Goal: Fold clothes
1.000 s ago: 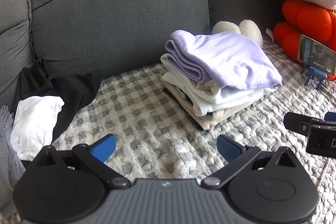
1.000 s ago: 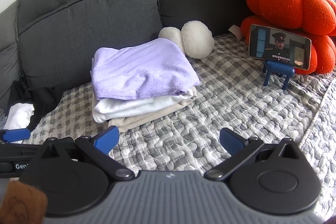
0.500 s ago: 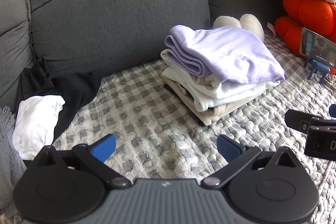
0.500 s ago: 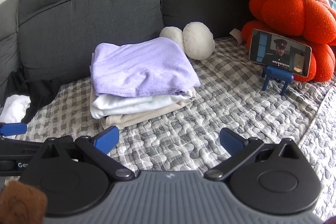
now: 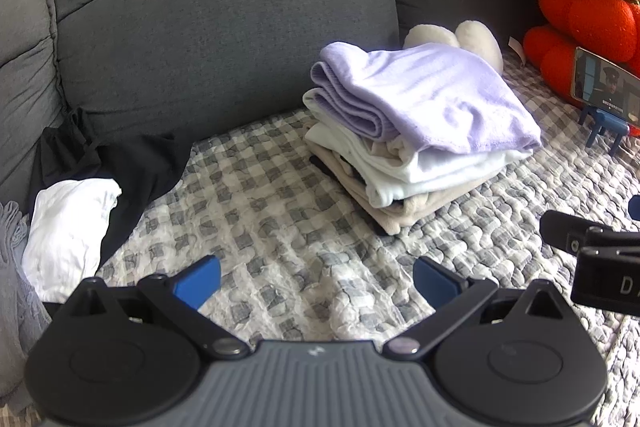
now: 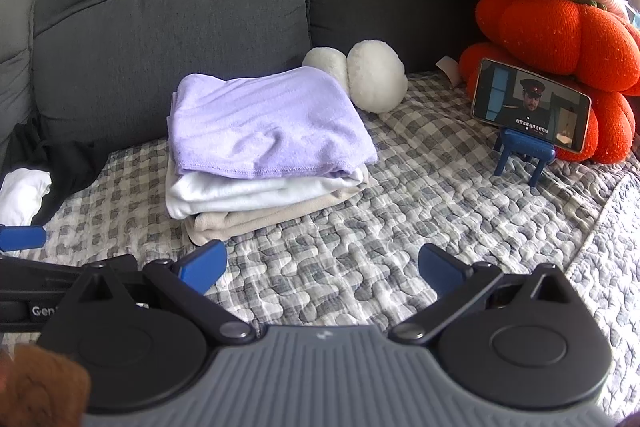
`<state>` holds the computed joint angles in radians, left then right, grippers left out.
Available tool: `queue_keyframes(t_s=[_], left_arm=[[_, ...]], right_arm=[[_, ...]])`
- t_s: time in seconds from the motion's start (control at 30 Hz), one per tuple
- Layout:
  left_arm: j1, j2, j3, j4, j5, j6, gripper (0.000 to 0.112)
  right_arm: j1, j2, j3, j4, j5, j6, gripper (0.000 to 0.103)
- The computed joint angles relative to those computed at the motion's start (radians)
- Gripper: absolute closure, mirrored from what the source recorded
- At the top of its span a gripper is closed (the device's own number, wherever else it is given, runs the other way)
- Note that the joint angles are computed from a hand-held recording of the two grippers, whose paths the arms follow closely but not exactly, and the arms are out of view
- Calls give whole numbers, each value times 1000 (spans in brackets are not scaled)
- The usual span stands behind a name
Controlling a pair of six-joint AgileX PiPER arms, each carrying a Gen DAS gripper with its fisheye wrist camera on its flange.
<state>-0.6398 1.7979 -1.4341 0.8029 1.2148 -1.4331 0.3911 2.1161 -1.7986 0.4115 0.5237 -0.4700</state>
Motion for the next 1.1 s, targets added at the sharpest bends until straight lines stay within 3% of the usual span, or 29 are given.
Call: queue_keyframes(t_s=[0.27, 1.1], left_arm=[[10, -7, 3, -21, -28, 1, 10], [0, 15, -20, -3, -2, 0, 10]], right_arm=[[3, 0, 0, -12, 0, 7, 0], [0, 4, -7, -17, 3, 13, 0]])
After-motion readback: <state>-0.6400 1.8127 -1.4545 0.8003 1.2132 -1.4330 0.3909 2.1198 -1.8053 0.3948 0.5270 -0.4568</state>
